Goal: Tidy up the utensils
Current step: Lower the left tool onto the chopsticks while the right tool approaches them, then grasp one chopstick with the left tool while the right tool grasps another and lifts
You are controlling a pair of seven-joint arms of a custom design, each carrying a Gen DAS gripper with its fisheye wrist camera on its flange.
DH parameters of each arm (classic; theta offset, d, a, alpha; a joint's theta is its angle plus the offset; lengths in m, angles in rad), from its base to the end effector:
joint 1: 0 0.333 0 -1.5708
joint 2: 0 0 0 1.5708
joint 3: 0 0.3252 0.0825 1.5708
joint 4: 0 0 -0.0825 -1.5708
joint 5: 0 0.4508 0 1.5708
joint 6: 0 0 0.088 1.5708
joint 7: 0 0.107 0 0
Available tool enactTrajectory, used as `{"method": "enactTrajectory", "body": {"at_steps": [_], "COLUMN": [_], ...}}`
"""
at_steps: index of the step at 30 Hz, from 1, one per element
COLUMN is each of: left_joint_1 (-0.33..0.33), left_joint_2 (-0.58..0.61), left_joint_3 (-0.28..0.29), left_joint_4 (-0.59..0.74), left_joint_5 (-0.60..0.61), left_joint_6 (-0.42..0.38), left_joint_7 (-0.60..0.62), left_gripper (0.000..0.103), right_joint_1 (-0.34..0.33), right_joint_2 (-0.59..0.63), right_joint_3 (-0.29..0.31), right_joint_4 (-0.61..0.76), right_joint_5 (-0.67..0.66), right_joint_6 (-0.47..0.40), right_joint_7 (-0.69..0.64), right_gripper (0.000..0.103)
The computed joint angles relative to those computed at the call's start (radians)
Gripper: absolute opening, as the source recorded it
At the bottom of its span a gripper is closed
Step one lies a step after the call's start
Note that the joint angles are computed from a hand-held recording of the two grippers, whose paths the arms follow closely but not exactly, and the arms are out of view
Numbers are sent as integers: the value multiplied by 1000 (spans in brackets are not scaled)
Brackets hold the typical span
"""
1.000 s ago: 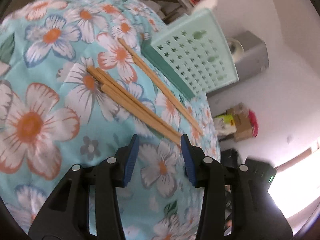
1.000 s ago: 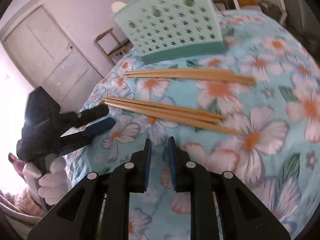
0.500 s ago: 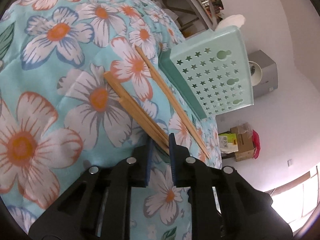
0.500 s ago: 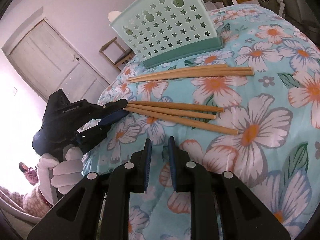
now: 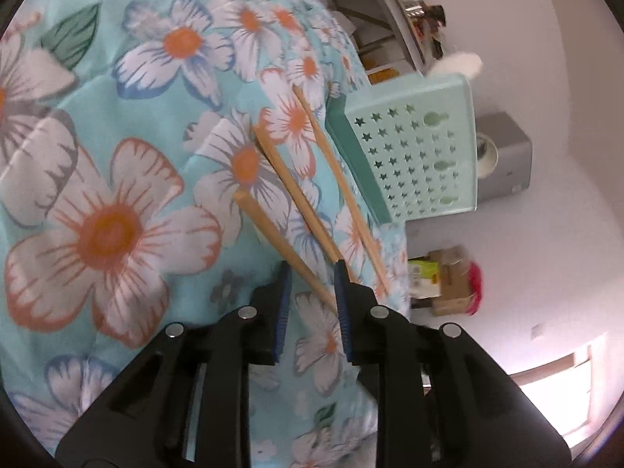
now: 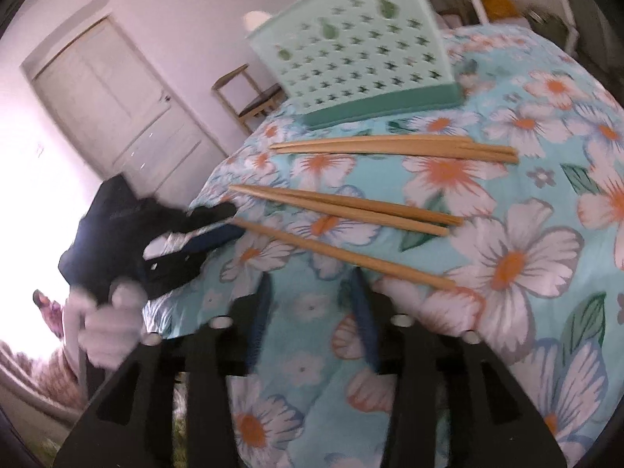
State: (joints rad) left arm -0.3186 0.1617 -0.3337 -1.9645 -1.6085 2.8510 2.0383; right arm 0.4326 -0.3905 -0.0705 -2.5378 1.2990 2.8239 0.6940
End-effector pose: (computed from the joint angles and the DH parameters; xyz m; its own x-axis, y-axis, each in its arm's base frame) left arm 0.5666 -0.3569 0.4069 0.0754 -0.4997 0.8629 -0.8801 -0.4401 -0.1780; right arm 0.4766 0.1289 0.4277 0.2833 -0.8144 -0.5064 -0.7588 0.1325 -0.6377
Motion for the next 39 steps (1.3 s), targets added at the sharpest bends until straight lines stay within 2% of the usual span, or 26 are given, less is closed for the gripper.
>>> {"method": "enactTrajectory", "body": {"at_steps": [2,3,6,9,13,16,19,21,23,24,26,29,30,31,33,36,39], "left_joint_1": [0,-2,-13,-8,-9,-21,-16,-12,-35,-48,-62,-60,-54,-68,-45,-1,28], "left_joint_2": [-1,2,13,22,36,41,43,42,42,41,37,21,16,7,-4,-17,-30], "left_joint_3": [1,2,5,-3,-18,-10,-16,-19,5,20,36,39,35,55,37,-6,-34], "left_joint_4": [-1,0,5,9,12,5,-3,-11,-21,-27,-39,-74,-83,-99,-122,-147,-172], "left_joint_5": [11,42,203,312,445,617,728,801,936,1004,1103,1209,1232,1287,1320,1324,1329], "left_joint_6": [-2,5,28,44,92,117,134,148,171,181,199,242,251,267,290,317,345], "left_joint_7": [-34,-81,-269,-392,-507,-638,-698,-730,-796,-827,-874,-905,-914,-944,-952,-939,-926], "left_gripper": [21,21,21,21,20,16,17,17,18,18,19,19,19,20,20,21,22], "right_joint_1": [11,16,20,30,65,83,70,52,14,-27,-58,-30,-18,-4,33,74,43], "right_joint_2": [1,3,9,9,12,5,1,-5,-9,-20,-45,-106,-117,-130,-130,-78,22], "right_joint_3": [4,7,24,30,30,12,16,27,56,85,99,59,49,34,-3,-50,-24], "right_joint_4": [2,4,8,8,3,-1,-2,-9,-17,-23,-34,-41,-40,-36,-15,51,143], "right_joint_5": [14,24,13,-15,2,56,46,-16,-161,-277,-396,-479,-498,-515,-531,-556,-644], "right_joint_6": [13,20,38,46,114,123,106,94,75,47,7,-23,-12,10,53,93,86], "right_joint_7": [-28,-40,-41,-32,-35,-63,-43,3,121,224,311,275,266,248,225,214,255], "right_gripper": [66,68,81,96,97,97,97,97,97,97,97,97,97,97,96,96,92]}}
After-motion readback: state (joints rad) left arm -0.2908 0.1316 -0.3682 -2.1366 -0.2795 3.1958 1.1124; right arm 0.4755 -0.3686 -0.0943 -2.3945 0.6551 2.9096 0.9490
